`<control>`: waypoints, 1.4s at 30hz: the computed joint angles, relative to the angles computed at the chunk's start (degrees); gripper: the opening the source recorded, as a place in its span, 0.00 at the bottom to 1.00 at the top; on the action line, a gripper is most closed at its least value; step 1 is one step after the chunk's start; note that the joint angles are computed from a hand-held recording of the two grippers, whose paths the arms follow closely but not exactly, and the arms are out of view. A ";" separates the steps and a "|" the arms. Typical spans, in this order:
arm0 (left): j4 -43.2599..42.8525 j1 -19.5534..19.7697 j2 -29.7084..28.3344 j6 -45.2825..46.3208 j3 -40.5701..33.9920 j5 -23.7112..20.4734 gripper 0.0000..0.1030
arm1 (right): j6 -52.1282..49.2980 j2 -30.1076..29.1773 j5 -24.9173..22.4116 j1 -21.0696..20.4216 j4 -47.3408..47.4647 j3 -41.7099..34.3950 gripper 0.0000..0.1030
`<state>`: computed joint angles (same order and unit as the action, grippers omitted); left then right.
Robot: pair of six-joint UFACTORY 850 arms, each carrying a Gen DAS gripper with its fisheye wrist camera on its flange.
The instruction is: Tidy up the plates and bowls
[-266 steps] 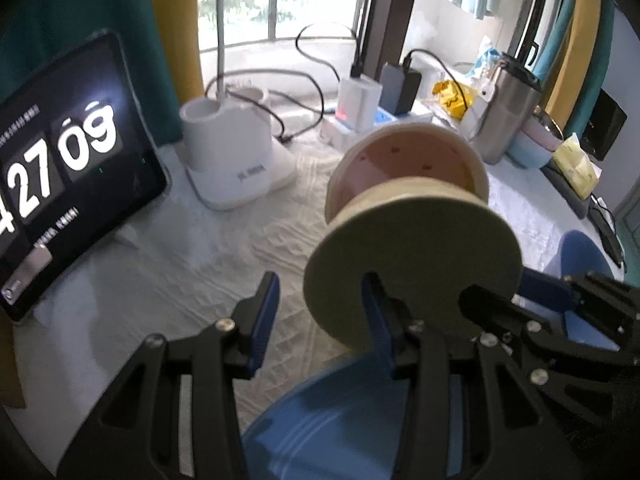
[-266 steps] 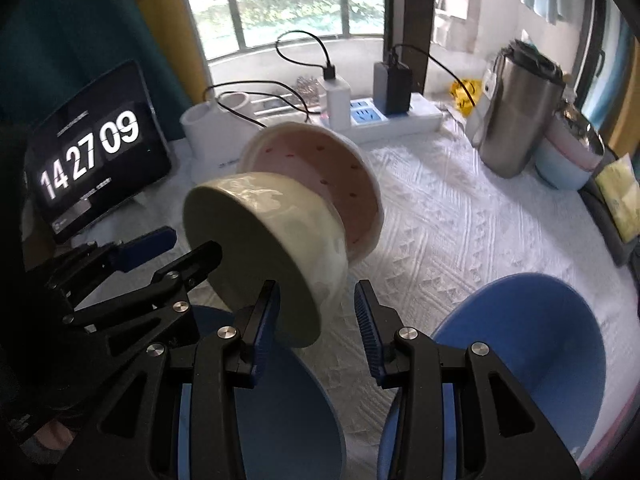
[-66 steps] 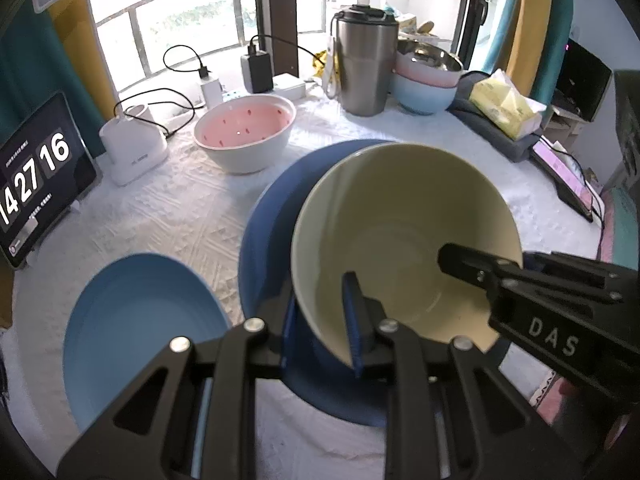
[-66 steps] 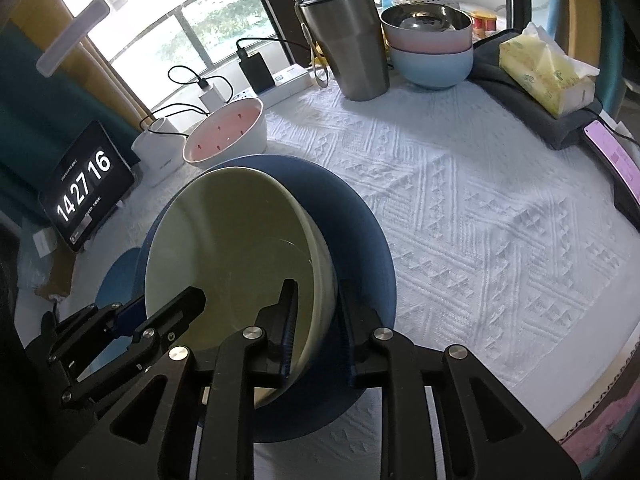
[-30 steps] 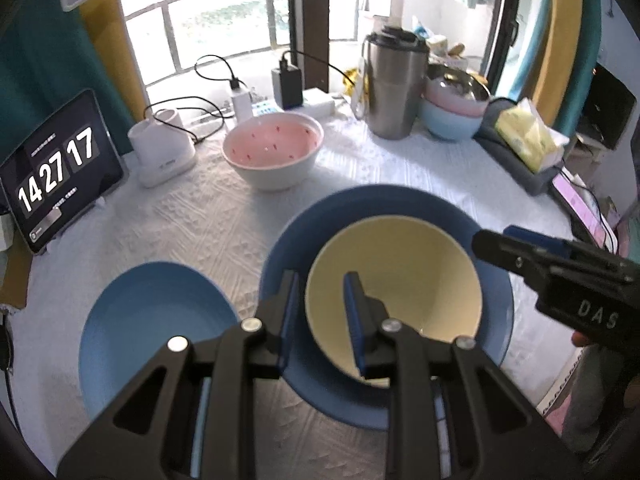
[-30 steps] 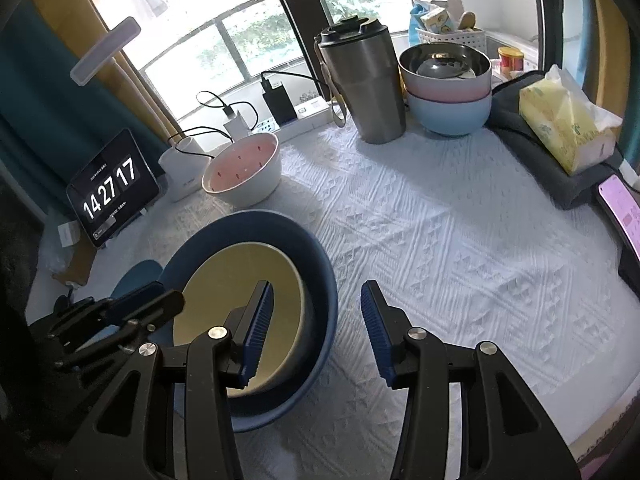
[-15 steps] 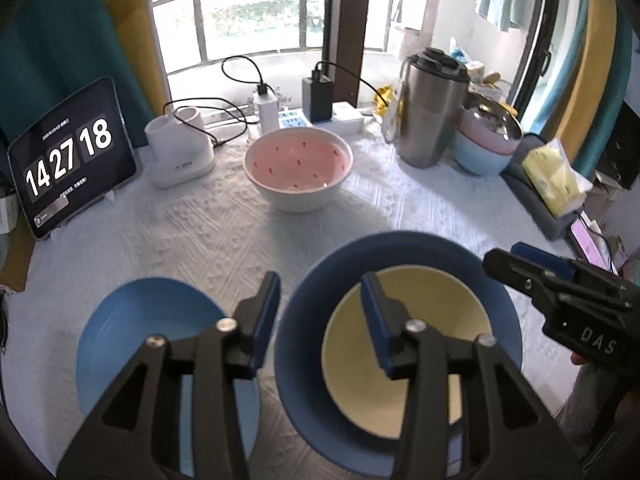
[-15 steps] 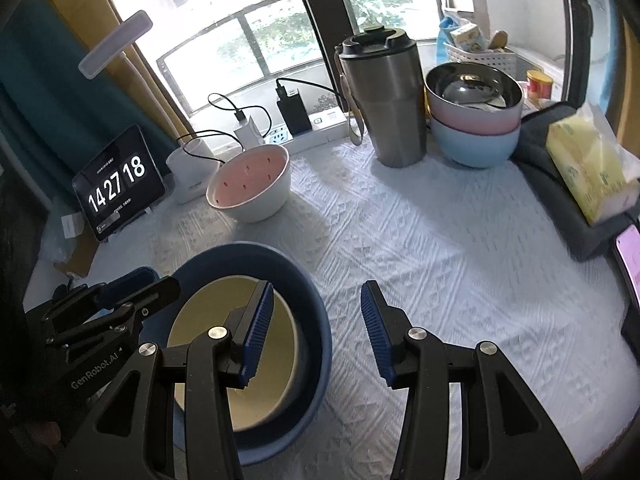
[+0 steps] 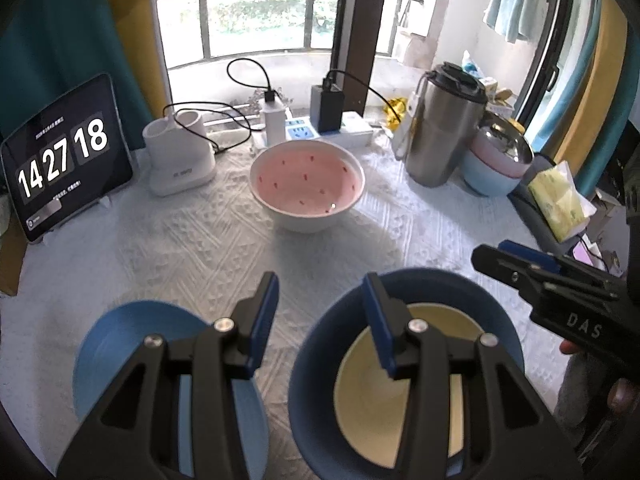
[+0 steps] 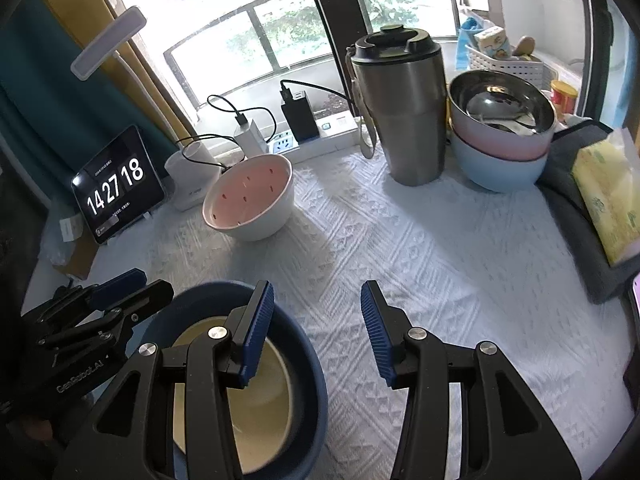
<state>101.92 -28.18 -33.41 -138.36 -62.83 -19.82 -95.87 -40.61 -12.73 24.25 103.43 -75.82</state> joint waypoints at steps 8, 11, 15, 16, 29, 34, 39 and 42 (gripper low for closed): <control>-2.47 3.22 -1.83 3.22 -2.52 1.62 0.44 | 17.63 -4.06 0.37 0.71 -20.50 -7.10 0.47; -6.28 4.18 -2.83 7.14 -4.00 1.76 0.44 | 25.35 -5.73 0.22 1.07 -29.38 -10.09 0.47; -7.86 5.30 -4.15 9.82 -5.91 3.11 0.44 | 34.01 -7.33 0.81 1.80 -40.58 -13.03 0.47; -7.94 5.46 -4.43 10.25 -6.30 3.26 0.44 | 36.26 -7.79 0.61 1.86 -43.24 -13.83 0.47; -19.53 7.83 -9.43 26.17 -13.20 6.17 0.44 | 55.77 -14.05 -1.68 1.95 -66.31 -24.56 0.47; -23.78 8.94 -10.62 30.17 -14.88 7.67 0.44 | 59.92 -16.82 -3.58 2.17 -71.23 -28.92 0.47; -33.48 9.75 -12.42 39.77 -17.32 7.45 0.44 | 62.27 -20.48 -7.15 2.45 -73.77 -34.62 0.47; -42.02 10.23 -13.92 48.44 -19.25 7.33 0.44 | 63.37 -23.06 -10.59 2.34 -74.31 -39.08 0.47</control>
<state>59.90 -17.95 -47.33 -89.92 -82.09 -12.49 -32.49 -63.67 -23.32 26.59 29.13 -114.90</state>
